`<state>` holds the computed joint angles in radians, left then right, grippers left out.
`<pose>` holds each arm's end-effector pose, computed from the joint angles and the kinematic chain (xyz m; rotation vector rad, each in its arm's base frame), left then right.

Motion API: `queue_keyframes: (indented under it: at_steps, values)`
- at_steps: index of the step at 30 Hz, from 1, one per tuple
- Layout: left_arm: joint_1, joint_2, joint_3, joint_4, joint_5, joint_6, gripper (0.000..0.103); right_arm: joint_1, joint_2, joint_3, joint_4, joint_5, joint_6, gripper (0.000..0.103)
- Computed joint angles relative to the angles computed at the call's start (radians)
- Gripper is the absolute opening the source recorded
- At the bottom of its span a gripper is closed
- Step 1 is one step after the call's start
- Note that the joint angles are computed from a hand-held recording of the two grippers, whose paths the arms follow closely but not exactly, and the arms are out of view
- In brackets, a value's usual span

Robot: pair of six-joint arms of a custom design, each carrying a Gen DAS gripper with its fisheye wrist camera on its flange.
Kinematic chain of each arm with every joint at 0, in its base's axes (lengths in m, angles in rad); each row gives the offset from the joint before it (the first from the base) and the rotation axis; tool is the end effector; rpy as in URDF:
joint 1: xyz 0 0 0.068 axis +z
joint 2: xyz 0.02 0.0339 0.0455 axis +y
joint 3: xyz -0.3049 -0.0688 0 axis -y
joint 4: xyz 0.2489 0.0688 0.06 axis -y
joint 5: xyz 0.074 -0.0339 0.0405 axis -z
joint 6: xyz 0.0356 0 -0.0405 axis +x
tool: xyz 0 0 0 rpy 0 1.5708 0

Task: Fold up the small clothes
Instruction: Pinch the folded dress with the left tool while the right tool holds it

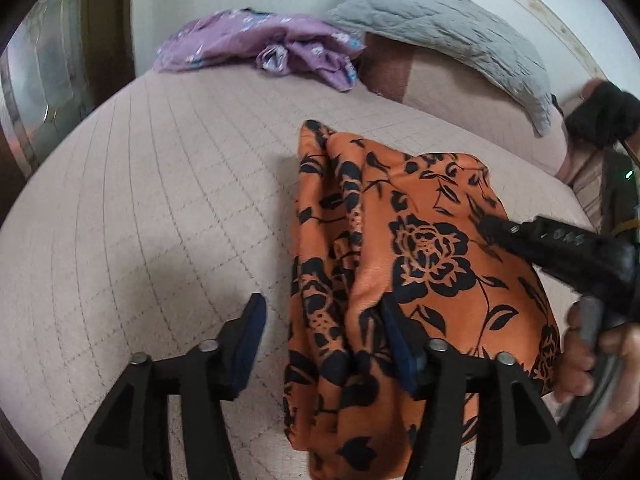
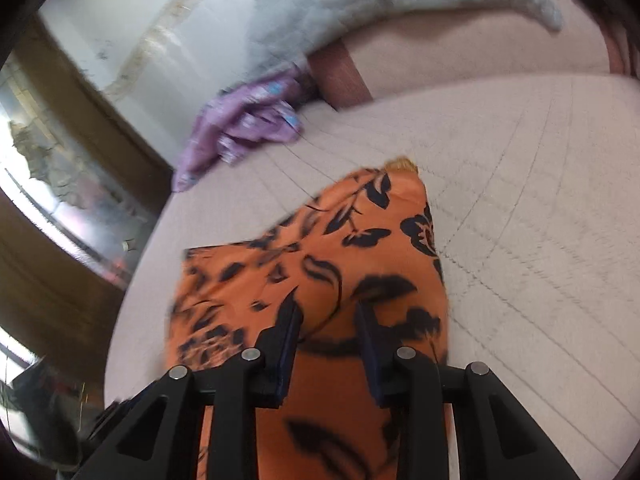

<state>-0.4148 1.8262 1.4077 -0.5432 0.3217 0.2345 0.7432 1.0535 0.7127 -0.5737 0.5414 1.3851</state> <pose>0.3711 -0.1757 0.2738 0.9269 2.3507 -0.4792 0.1506 0.1134 0.2691 0.9472 2.1490 0.3812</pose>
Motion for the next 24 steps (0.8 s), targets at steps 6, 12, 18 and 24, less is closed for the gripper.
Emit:
queue_keyframes:
  at_steps: [6,12,18,24]
  values:
    - [0.007,0.008,0.011,-0.020,0.006,-0.002,0.069,0.000,0.076,0.106,-0.091,0.025,-0.058,0.034]
    - [-0.007,-0.019,-0.030,0.026,-0.032,0.025,0.069,-0.069,0.134,0.142,0.088,-0.060,-0.188,0.034]
    - [-0.012,-0.034,-0.054,0.058,-0.054,0.050,0.069,-0.205,0.297,0.156,0.221,-0.242,-0.249,0.033]
    - [-0.014,-0.037,-0.056,0.058,-0.057,0.056,0.069,-0.170,0.236,0.129,0.207,-0.215,-0.224,0.033]
